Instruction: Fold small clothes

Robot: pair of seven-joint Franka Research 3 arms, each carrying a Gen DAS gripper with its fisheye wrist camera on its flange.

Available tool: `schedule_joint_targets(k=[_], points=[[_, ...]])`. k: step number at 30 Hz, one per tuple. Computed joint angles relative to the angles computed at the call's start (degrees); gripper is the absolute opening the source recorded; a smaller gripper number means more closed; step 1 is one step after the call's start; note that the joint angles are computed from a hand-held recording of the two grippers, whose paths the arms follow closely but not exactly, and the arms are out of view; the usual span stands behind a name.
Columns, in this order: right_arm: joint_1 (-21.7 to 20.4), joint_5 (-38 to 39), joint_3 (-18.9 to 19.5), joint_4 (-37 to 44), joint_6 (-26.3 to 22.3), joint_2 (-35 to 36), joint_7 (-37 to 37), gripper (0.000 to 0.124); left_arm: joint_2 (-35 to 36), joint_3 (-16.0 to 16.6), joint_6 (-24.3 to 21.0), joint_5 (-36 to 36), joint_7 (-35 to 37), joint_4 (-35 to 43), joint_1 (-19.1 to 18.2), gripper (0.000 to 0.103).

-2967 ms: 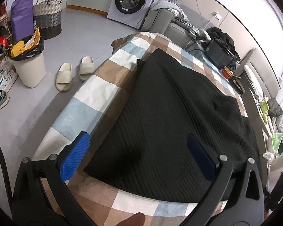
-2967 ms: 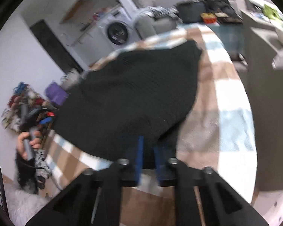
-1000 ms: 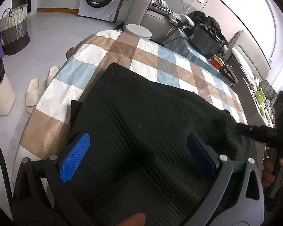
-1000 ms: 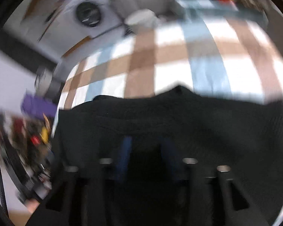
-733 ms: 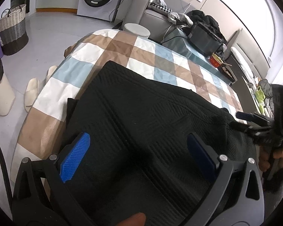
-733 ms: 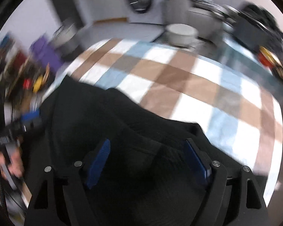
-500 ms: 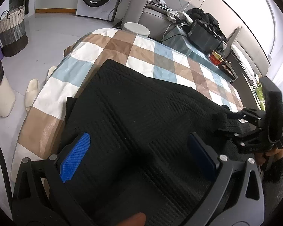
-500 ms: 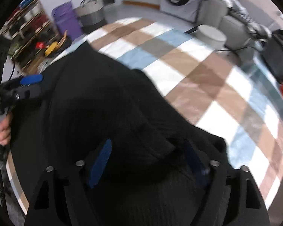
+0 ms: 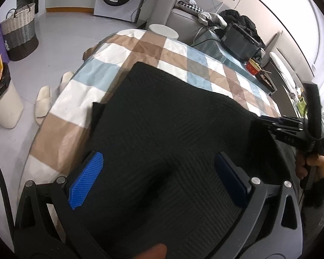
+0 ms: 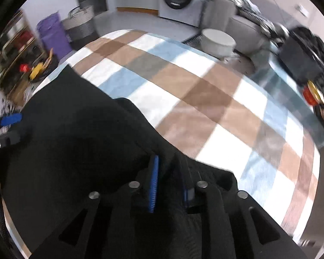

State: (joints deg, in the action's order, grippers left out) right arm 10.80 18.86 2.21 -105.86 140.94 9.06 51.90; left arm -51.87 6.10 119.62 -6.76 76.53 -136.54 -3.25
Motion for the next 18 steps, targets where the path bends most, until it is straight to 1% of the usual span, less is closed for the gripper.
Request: schedule_joint_targets(k=[1, 2, 3, 4, 5, 6, 7, 9, 11, 13, 15, 17, 18], points=[[-0.51, 1.72, -0.14, -0.84, 0.07, -1.06, 0.34, 0.026, -0.45, 0.07, -0.38, 0.18, -0.01, -0.18, 0.24, 0.102], [-1.10, 3.41, -0.51, -2.78, 0.82, -3.09, 1.09, 0.035, -1.04, 0.14, -0.90, 0.47, -0.01, -0.42, 0.54, 0.102], [-1.57, 4.80, -0.88, -4.67, 2.09, -4.89, 1.61, 0.047, -1.81, 0.07, -1.71, 1.07, -0.10, -0.67, 1.06, 0.102], [-2.35, 7.08, -1.46, -7.69, 3.83, -7.81, 1.22, 0.052, -2.26, 0.10, -2.08, 1.41, -0.14, -0.88, 1.32, 0.102], [-2.92, 8.65, -2.07, -10.56, 5.21, -10.71, 1.11, 0.062, -2.98, 0.12, -2.66, 1.88, -0.25, -1.18, 1.73, 0.102], [-3.66, 10.41, -3.02, -13.57, 6.29, -13.82, 1.01, 0.069, -3.84, 0.24, -3.27, 2.30, -0.35, -1.57, 2.14, 0.102], [-4.46, 12.01, -4.16, -16.36, 6.48, -16.90, 1.25, 0.071, -4.59, 0.42, -3.77, 2.57, -0.50, -1.97, 2.46, 0.102], [-6.10, 14.26, -6.59, -21.14, 5.33, -22.17, 1.92, 0.073, -6.23, 0.83, -4.89, 3.02, -1.09, -2.81, 3.22, 0.102], [-8.50, 13.31, -8.06, -26.17, 4.89, -26.72, 4.32, 0.073, -7.99, 1.22, -5.68, 3.35, -1.74, -3.85, 3.92, 0.102], [-11.33, 10.51, -8.88, -30.47, 4.00, -29.63, 7.38, 0.074, -9.59, 1.48, -6.53, 3.77, -2.30, -4.87, 4.49, 0.102], [-12.11, 10.54, -10.28, -32.57, 2.74, -30.27, 7.44, 0.073, -10.85, 1.65, -7.41, 4.20, -2.71, -5.79, 4.87, 0.102], [-12.43, 12.24, -11.81, -33.50, 0.90, -29.58, 6.96, 0.072, -11.73, 1.80, -8.46, 4.34, -3.30, -6.50, 5.10, 0.102], [-11.98, 14.14, -12.59, -33.67, 0.53, -29.00, 5.41, 0.065, -12.30, 1.80, -8.74, 4.46, -3.49, -6.91, 5.18, 0.102]])
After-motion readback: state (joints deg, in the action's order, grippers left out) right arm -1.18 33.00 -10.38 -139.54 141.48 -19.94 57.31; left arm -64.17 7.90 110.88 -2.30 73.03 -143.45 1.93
